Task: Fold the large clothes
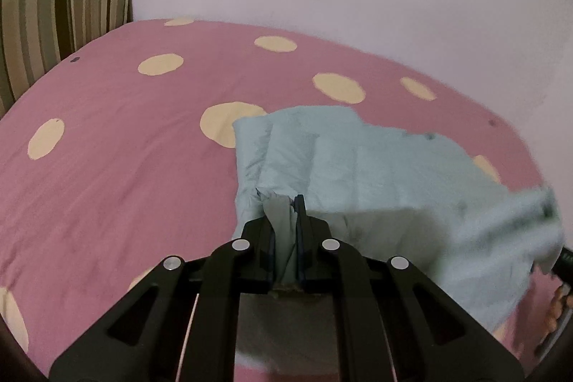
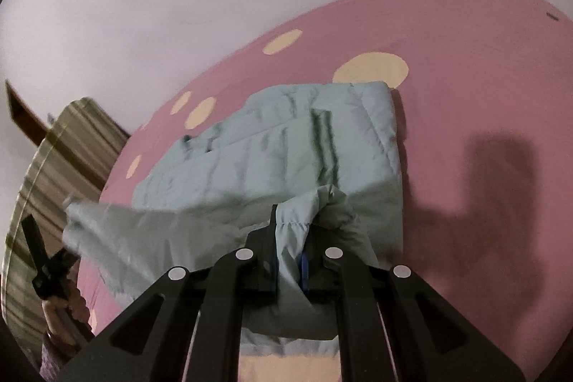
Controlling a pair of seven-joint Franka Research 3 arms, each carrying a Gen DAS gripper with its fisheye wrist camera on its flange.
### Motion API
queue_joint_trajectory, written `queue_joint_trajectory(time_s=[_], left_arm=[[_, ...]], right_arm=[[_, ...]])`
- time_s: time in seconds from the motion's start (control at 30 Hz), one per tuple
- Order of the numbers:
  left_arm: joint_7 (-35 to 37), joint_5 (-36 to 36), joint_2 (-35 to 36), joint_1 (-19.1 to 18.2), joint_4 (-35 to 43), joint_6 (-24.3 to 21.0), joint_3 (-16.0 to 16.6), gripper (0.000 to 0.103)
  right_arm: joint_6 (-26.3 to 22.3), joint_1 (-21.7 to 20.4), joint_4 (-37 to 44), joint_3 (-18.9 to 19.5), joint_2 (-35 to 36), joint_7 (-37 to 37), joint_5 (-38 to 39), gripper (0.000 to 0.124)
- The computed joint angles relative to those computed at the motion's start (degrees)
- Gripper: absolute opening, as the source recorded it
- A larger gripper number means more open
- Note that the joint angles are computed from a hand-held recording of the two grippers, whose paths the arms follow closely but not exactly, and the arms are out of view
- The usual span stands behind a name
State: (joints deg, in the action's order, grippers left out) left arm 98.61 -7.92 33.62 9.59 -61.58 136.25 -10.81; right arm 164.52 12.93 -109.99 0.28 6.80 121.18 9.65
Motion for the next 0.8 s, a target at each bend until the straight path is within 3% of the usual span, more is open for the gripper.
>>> queue_joint_trajectory(time_s=[0.23, 0.3, 0.37, 0.47, 0.5, 0.7, 0.8], left_arm=[[-1.01, 3.32, 12.66, -2.3, 17.5, -7.7, 0.45, 0.013], [-0.3, 2.77, 13.01, -1.96, 17.75, -7.52, -0.18, 0.024], [0.49, 1.56, 11.43, -1.07, 14.92, -5.29, -0.94, 0.051], [0.32, 0.93, 7.92, -0.5, 8.94, 0.12, -0.75, 0.072], [0.63, 0.66, 6.5, -0.08, 6.67, 2.34, -0.85, 0.074], [2.2, -0.57, 4.25, 1.74, 3.63, 5.68, -0.99, 0.078], [1.15, -1.14, 4.59, 2.7, 4.32, 4.7, -0.68, 0.078]], right_arm=[[-2.56, -1.02, 5.41, -0.34, 5.42, -3.23, 2.06, 0.01], [-2.33, -1.2, 5.31, -0.17, 5.2, -4.8, 2.73, 0.011], [-1.67, -1.59, 4.66, 0.09, 4.62, -6.54, 3.96, 0.018], [0.67, -2.19, 2.47, 0.92, 2.79, -9.57, 7.2, 0.026], [1.1, -2.19, 2.01, 0.93, 2.32, -10.11, 7.7, 0.028], [3.73, -1.92, -0.35, 0.8, -0.23, -11.49, 9.23, 0.039], [5.64, -1.41, -1.44, -0.1, -1.13, -8.87, 7.37, 0.05]])
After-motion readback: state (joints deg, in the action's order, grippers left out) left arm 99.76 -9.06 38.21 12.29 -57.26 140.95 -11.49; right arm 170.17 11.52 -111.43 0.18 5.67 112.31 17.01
